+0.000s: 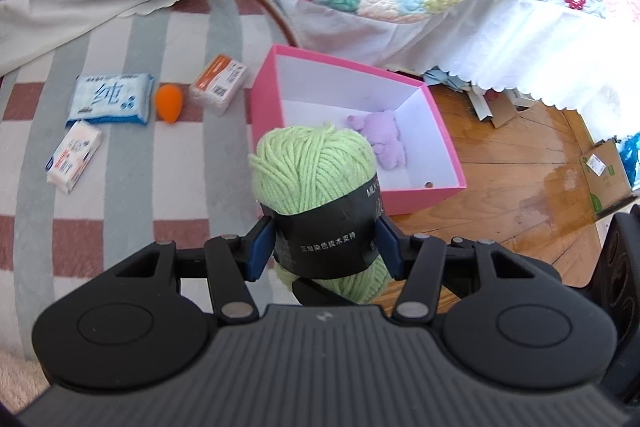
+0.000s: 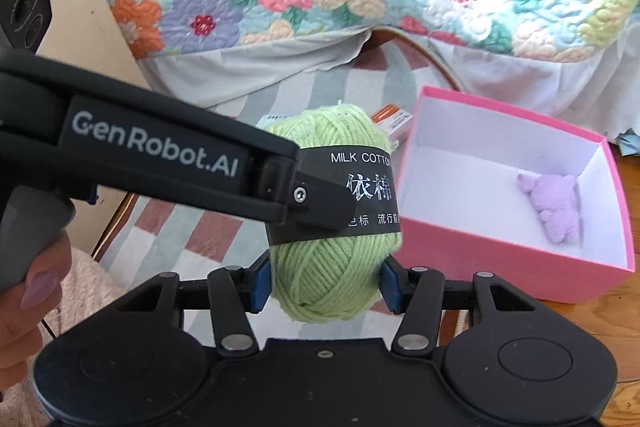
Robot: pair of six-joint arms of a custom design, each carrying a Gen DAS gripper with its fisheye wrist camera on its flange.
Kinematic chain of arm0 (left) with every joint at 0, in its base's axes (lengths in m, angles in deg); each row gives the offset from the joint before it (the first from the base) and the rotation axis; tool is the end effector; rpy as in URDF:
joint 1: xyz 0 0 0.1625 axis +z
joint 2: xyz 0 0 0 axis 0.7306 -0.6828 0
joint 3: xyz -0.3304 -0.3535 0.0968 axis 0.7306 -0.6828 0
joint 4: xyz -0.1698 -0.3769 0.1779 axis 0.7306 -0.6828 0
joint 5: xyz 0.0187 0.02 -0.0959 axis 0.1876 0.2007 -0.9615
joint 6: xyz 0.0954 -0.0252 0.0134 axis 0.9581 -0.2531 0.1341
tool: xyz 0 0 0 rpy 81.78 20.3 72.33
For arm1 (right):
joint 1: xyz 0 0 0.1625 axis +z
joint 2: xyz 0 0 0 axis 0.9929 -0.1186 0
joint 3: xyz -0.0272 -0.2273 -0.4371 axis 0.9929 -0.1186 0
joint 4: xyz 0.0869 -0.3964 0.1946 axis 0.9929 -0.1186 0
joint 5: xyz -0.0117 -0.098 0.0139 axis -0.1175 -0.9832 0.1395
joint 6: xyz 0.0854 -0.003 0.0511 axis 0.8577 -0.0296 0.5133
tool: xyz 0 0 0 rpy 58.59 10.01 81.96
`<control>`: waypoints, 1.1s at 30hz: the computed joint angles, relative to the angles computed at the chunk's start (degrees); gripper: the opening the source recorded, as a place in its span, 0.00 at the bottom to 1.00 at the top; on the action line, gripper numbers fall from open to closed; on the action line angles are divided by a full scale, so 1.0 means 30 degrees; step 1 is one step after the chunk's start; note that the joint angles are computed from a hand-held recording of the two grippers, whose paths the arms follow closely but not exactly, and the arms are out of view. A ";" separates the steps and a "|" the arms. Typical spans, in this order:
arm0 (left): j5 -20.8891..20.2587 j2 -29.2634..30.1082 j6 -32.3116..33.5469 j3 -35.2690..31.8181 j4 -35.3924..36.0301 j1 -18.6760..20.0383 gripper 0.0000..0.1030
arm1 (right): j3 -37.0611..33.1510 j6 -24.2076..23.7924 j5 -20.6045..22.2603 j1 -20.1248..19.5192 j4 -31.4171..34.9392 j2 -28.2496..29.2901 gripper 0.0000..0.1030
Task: Organize objects
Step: 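Carry the yarn ball with the left tool over the pink box and lower it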
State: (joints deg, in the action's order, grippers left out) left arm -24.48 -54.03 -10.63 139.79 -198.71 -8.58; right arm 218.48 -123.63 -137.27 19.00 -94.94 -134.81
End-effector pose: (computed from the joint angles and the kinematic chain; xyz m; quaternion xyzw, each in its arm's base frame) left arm -0.2892 -0.4740 0.1664 0.0349 0.9480 -0.2711 0.1632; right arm 0.2110 -0.4763 0.2161 0.3768 -0.9009 0.1340 0.1688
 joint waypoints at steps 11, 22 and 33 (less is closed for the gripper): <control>-0.0915 0.1559 0.2220 -0.1780 -0.0768 0.0628 0.52 | -0.0067 0.0628 -0.0144 -0.0567 -0.2536 0.0190 0.56; -0.2502 0.3983 0.3782 -0.4622 -0.1260 0.2184 0.52 | -0.1560 0.1285 0.0003 -0.1704 -0.3068 0.1115 0.56; -0.2683 0.6406 0.4660 -0.6953 -0.1524 0.3124 0.52 | -0.3210 0.0621 0.0234 -0.2963 -0.2593 0.2141 0.56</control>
